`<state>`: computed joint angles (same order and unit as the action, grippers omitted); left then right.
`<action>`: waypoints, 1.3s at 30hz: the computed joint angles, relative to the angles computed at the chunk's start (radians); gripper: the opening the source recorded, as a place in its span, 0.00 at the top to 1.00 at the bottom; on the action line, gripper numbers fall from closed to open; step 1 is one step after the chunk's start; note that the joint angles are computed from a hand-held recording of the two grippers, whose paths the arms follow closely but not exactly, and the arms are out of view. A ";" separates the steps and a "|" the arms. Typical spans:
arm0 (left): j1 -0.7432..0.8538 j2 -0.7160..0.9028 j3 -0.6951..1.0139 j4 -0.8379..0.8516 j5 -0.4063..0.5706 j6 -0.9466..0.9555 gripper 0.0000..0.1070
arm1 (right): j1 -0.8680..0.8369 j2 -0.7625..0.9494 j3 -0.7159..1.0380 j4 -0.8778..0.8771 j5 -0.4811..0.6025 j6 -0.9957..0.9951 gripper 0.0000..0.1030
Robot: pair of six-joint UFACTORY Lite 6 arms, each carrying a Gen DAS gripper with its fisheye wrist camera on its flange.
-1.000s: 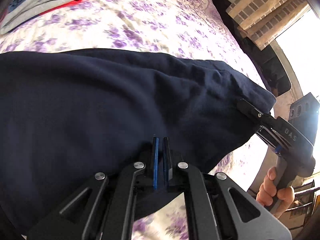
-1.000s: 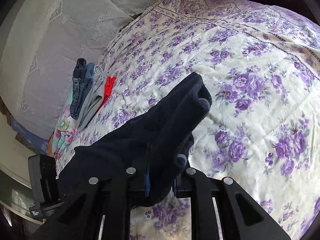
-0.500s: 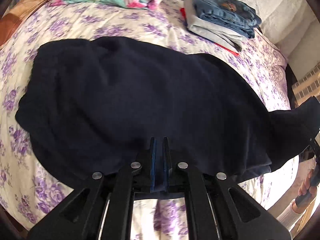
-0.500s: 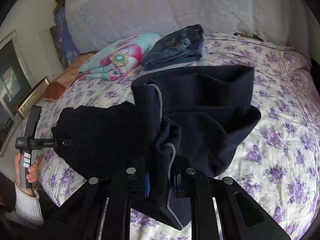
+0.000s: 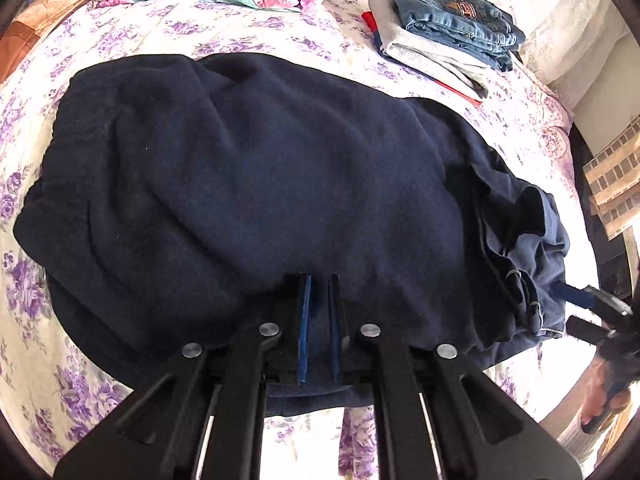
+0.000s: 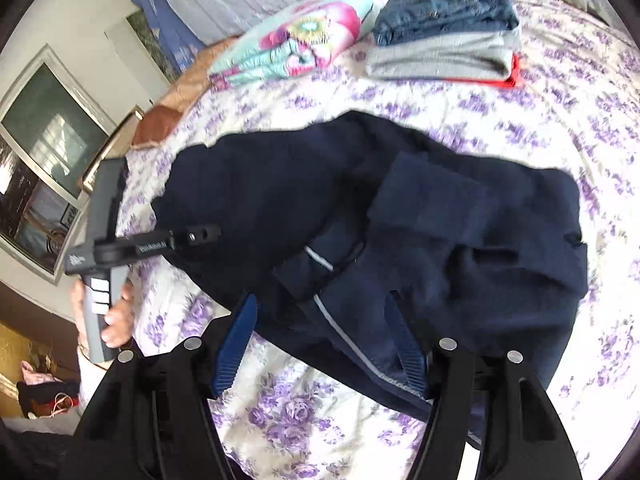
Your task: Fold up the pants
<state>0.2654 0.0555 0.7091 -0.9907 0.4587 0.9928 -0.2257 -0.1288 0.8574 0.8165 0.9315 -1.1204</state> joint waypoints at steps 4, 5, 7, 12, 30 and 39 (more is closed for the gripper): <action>0.034 -0.040 -0.043 -0.011 0.013 0.053 0.93 | 0.058 -0.025 -0.029 -0.046 -0.112 0.045 0.94; 0.028 -0.042 -0.043 -0.004 0.009 0.045 0.93 | 0.083 0.022 -0.023 -0.061 -0.130 0.069 0.92; 0.023 -0.043 -0.041 0.005 0.006 0.038 0.93 | 0.161 0.139 -0.007 -0.149 -0.236 0.160 0.91; 0.034 -0.031 -0.033 -0.011 0.023 0.059 0.93 | 0.096 0.238 0.119 -0.146 -0.088 0.204 0.88; -0.507 -0.100 0.086 -0.053 0.133 -0.114 0.92 | -0.354 0.354 0.322 -0.120 -0.077 0.017 0.63; -0.859 0.407 0.521 0.140 -0.001 -0.456 0.90 | -0.324 0.259 0.176 -0.005 -0.176 -0.361 0.63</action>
